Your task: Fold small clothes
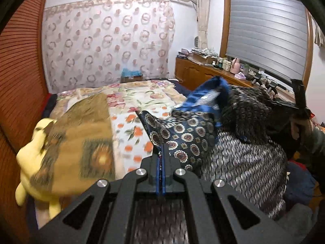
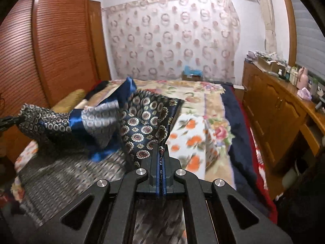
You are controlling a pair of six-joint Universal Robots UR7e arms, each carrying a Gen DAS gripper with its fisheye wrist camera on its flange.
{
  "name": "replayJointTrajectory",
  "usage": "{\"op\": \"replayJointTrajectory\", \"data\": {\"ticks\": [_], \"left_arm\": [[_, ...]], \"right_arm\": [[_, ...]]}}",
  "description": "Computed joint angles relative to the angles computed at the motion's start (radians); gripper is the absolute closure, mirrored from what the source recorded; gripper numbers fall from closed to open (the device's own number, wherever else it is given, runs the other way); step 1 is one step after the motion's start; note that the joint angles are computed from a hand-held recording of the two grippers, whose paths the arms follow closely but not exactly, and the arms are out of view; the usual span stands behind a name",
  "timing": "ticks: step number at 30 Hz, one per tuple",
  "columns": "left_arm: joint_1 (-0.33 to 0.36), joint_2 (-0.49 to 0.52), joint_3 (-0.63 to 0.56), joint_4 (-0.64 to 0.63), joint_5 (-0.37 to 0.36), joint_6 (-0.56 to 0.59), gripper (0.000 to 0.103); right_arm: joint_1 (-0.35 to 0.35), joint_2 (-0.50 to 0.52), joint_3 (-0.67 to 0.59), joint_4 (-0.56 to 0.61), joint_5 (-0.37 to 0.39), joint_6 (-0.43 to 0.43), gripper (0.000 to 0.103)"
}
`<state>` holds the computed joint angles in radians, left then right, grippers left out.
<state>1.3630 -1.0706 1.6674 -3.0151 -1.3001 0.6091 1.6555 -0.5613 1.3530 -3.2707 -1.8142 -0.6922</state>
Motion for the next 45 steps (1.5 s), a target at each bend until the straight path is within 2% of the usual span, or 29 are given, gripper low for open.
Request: {"op": "replayJointTrajectory", "data": {"ticks": [5, 8, 13, 16, 19, 23, 24, 25, 27, 28, 33, 35, 38, 41, 45], "left_arm": [[0.02, -0.121, 0.16, -0.054, 0.023, -0.028, 0.103], [0.032, -0.167, 0.231, -0.078, 0.067, -0.037, 0.103], [0.053, -0.193, 0.281, -0.073, 0.07, -0.063, 0.103], [0.06, -0.207, 0.283, -0.053, 0.047, -0.087, 0.103], [0.055, -0.236, 0.29, -0.035, 0.024, -0.091, 0.103], [0.031, -0.254, 0.293, -0.043, 0.06, -0.059, 0.1], [0.029, -0.256, 0.289, -0.046, 0.064, -0.052, 0.095], [0.027, -0.254, 0.283, -0.052, 0.075, -0.045, 0.085], [0.026, -0.245, 0.267, -0.061, 0.095, -0.04, 0.07], [0.03, -0.238, 0.253, -0.055, 0.096, -0.042, 0.068], [0.066, -0.123, 0.114, -0.006, 0.14, -0.029, 0.067], [0.083, -0.056, 0.033, 0.052, 0.16, -0.04, 0.067], [0.101, 0.018, -0.047, 0.135, 0.153, -0.055, 0.067], [0.103, 0.067, -0.093, 0.207, 0.152, -0.069, 0.067], [0.097, 0.097, -0.103, 0.238, 0.161, -0.061, 0.067]], "right_arm": [[0.001, -0.104, 0.238, -0.083, -0.024, 0.019, 0.103], [-0.009, -0.168, 0.353, -0.09, -0.041, 0.042, 0.103], [-0.025, -0.199, 0.425, -0.076, -0.095, 0.052, 0.103], [-0.023, -0.196, 0.416, -0.071, -0.108, 0.061, 0.103], [-0.018, -0.201, 0.414, -0.078, -0.097, 0.032, 0.1], [-0.014, -0.23, 0.433, -0.076, -0.056, -0.015, 0.096], [-0.012, -0.235, 0.435, -0.078, -0.05, -0.02, 0.092], [-0.012, -0.244, 0.438, -0.081, -0.038, -0.025, 0.089], [-0.012, -0.249, 0.436, -0.111, -0.03, -0.03, 0.071], [-0.011, -0.245, 0.427, -0.12, -0.036, -0.028, 0.069], [-0.02, -0.185, 0.334, -0.104, -0.093, -0.032, 0.066], [-0.029, -0.151, 0.285, -0.079, -0.106, -0.02, 0.066], [-0.044, -0.105, 0.22, -0.042, -0.111, -0.01, 0.066], [-0.054, -0.067, 0.164, -0.002, -0.125, 0.005, 0.066], [-0.064, -0.038, 0.129, 0.025, -0.138, 0.012, 0.066]]}}
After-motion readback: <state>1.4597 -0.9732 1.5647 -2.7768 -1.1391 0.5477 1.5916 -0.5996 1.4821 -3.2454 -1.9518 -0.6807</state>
